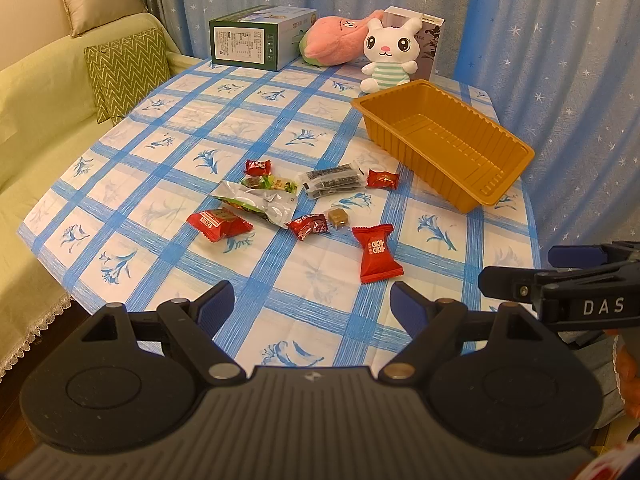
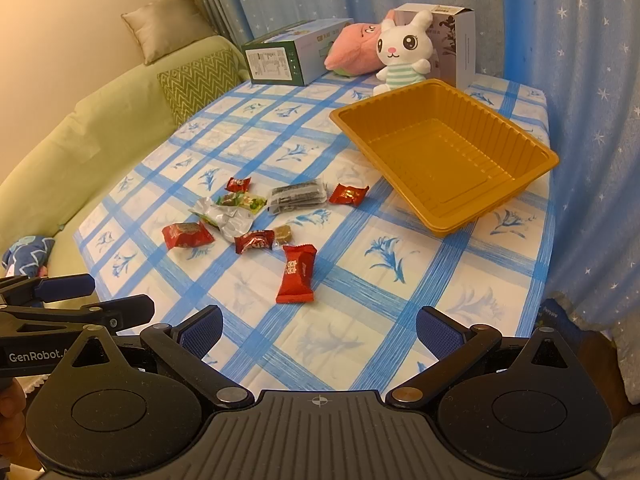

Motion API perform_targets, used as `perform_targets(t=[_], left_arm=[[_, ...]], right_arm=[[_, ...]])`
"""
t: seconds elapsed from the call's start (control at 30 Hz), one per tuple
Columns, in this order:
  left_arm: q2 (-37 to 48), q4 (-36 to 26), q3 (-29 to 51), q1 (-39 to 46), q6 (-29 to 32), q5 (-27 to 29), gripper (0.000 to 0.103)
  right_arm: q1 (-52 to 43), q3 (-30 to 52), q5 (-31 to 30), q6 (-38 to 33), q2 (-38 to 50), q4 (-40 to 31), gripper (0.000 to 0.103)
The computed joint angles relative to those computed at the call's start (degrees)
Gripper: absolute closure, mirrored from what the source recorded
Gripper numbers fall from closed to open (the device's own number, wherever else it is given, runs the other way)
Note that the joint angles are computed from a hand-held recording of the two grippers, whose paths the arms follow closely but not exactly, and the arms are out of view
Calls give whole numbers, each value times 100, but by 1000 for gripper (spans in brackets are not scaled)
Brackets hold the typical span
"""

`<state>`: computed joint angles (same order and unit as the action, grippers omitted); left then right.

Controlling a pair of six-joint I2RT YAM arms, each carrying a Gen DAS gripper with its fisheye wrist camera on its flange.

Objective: Organize snacks

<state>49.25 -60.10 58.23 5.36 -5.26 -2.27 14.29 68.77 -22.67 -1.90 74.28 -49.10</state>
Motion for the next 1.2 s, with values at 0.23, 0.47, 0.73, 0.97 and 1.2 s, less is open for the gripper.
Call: perform_targets(t=[0.23,0.47,0.73,0.97,1.2], left_arm=[[-6,-13,3,17,9,11,19],[-46,-39,-9,53,36,33,19],[-7,-12,-1,20,4,12,19],[53,41,3,-17,-20,-9,19],[245,351,-119,103,34,-17,19]], right_arm=[[-18,17,-8,-16,14,-9,0],[-25,14,-16,-19,13,-9,0],[0,15,-7,4,32,18,0],[72,62,25,50,58,10,0],[163,-132,-6,59,101,324,0]])
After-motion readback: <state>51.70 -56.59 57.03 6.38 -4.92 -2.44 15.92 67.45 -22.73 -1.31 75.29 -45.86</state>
